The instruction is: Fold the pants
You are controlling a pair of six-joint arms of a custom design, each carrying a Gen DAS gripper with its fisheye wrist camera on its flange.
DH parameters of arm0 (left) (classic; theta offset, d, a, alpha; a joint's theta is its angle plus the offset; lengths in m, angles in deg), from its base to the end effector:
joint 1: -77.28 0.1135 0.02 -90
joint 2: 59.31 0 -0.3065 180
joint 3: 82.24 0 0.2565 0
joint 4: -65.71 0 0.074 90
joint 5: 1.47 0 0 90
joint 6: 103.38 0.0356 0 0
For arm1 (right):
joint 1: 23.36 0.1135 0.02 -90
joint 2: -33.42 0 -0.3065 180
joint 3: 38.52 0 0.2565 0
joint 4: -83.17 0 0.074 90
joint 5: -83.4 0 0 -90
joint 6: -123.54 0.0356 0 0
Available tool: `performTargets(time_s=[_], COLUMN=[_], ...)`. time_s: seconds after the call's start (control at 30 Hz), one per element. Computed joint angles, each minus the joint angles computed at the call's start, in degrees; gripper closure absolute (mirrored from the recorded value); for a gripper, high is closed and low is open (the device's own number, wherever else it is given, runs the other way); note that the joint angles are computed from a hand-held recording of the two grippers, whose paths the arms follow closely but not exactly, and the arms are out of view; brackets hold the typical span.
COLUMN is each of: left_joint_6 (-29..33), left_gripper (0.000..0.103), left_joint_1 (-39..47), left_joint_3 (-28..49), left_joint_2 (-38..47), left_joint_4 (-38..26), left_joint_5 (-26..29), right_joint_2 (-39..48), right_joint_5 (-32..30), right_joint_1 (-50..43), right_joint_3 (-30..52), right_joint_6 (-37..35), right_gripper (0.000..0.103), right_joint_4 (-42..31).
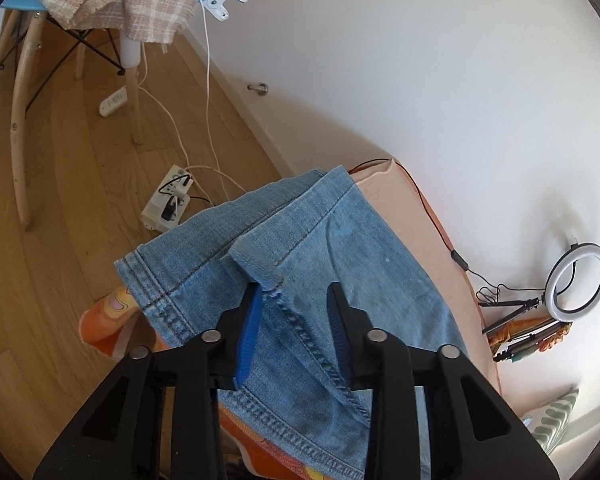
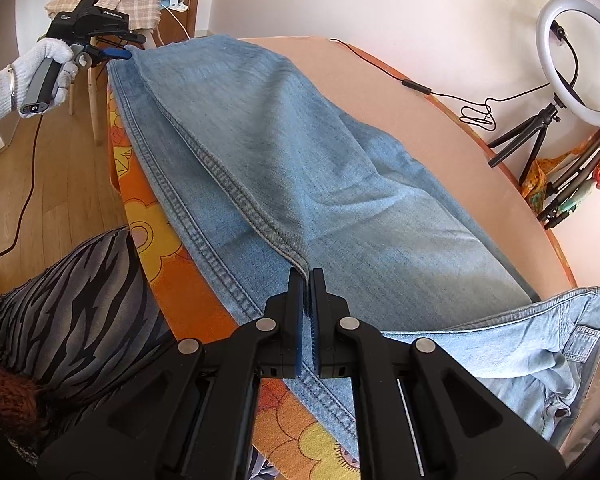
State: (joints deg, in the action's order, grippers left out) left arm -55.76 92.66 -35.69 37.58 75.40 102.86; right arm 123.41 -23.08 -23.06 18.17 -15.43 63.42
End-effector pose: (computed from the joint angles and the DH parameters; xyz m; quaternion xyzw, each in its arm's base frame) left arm 0.2943 0.0718 0.1496 -0.3899 0.8146 -0.2069 0.3763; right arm 0.2993 0.0117 0.1928 -0.4326 0.8343 -0.0054 0.3418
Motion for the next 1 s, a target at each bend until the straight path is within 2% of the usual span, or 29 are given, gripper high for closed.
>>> performTargets(time_s=[0.03, 0.07, 0.27, 0.5, 0.73, 0.9, 1.0], left_joint_6=[1.19, 1.81, 1.94, 3.83, 5.99, 4.0, 4.05], left_gripper=[0.096, 0.097, 0.099, 0.1, 0.1, 0.103, 0.103], left_joint_1=[0.12, 0.38, 2.57, 4.36, 6.83, 8.31, 9.53], left_joint_3=[0.14, 0.16, -2.05, -0.95, -2.83, -7.84, -8.59], left_joint_2=[0.35, 0.66, -0.65, -2.4, -4.1, 0.35, 0.87], left_joint_4=[0.65, 1.42, 5.41, 3.86, 3.94, 10.03, 10.68], left_joint_5=[0.28, 0.98, 3.82, 4.48, 4.41, 5.47, 5.46], right_joint_2=[-0.03, -0.12, -0.82, -4.01, -3.96, -2.46, -2.55], right_joint_5=[0.13, 0.29, 0.86, -0.99, 0.52, 1.64, 2.93], right_joint_1=[0.09, 0.24, 0.92, 2.4, 5.19, 5.2, 5.79], right_joint_3=[0.16, 0.18, 0.5, 1.68, -0.78, -2.89, -3.86], right_joint_6=[0.16, 0.37, 2.31, 4.87, 2.7, 1.36, 0.3], right_gripper=[0.099, 0.099, 0.099, 0.099, 0.099, 0.099, 0.099], right_joint_4=[-0.03, 0.08, 0.37, -0.83, 0.7, 1.28, 1.93])
